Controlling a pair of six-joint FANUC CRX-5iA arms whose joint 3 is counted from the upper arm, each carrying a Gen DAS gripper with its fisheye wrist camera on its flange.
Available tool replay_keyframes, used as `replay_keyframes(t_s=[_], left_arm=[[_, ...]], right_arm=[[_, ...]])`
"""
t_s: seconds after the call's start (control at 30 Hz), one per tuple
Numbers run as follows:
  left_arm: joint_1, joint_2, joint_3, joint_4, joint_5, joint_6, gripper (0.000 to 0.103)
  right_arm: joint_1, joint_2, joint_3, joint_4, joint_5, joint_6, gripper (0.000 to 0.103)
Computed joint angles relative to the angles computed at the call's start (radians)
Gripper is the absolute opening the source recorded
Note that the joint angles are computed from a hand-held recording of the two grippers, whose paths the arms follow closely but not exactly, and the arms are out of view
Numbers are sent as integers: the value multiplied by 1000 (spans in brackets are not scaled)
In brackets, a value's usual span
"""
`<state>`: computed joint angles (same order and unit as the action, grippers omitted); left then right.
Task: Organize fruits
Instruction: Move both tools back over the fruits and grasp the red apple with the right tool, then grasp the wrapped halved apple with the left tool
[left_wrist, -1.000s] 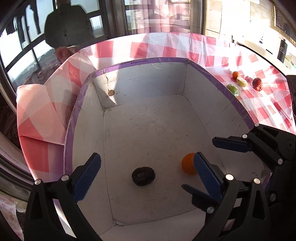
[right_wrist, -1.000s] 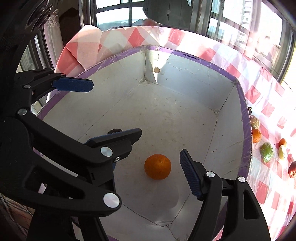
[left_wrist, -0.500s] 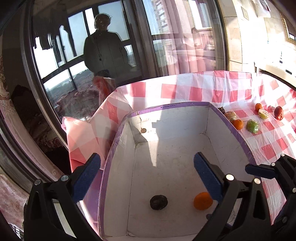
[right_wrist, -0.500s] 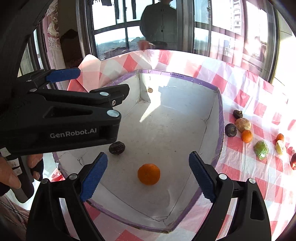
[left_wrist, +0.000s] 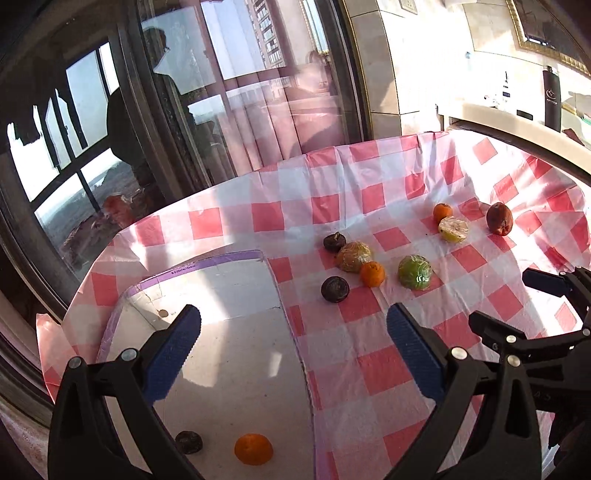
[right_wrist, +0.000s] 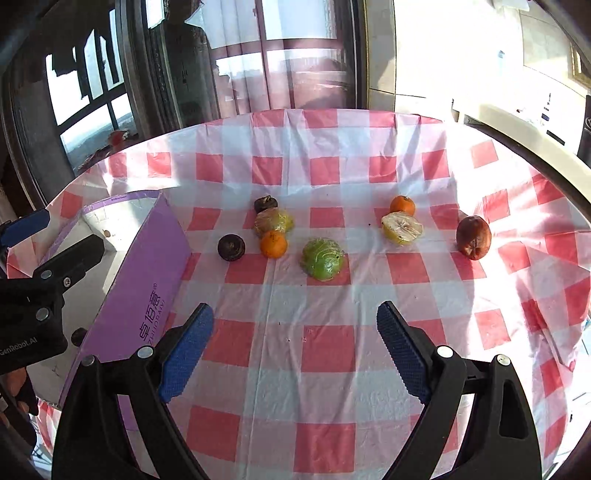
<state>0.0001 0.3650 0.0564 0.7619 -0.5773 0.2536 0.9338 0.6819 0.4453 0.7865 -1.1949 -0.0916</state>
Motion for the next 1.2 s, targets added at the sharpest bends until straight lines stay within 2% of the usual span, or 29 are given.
replay_keyframes(t_s=[0.07, 0.13, 0.23, 0.4, 0.47, 0.63, 0.9, 1.03, 1.07, 1.1, 1.17, 1.2], left_arm=[[-29, 37, 72, -105, -94, 99, 101], [-56, 77, 133, -170, -197, 161, 101], [-100, 112, 146, -197, -255, 162, 101], [-177, 220, 256, -379, -318, 328, 101], [-201, 260, 307, -419, -338, 373, 101], [-254, 349, 445, -457, -364, 414, 101], [-317, 485, 665, -526, -417, 445, 101], [-335, 535, 750, -546, -430, 463, 101], [-338, 556, 788, -544, -452, 468, 101], [-342, 570, 810, -538, -458, 470, 101], [-352, 595, 850, -530, -460, 467, 101], [-357, 612, 878, -526, -467, 466, 101]], right_arm=[[-23, -40, -77, -54, -6, -25, 86], [-50, -90, -179, -104, 31, -61, 86], [-91, -146, -298, -173, 85, -98, 86], [-152, -201, -422, -218, 133, -100, 86], [-180, -216, -459, -223, 155, -89, 86], [-245, -218, -514, -135, 216, -55, 87], [-359, -179, -487, -74, 299, -39, 87], [-388, -168, -475, -65, 330, -31, 87], [-392, -167, -475, -61, 335, -33, 86], [-392, -165, -475, -51, 328, -42, 74], [-391, -165, -483, -25, 317, -66, 63], [-391, -172, -494, -16, 326, -79, 62]])
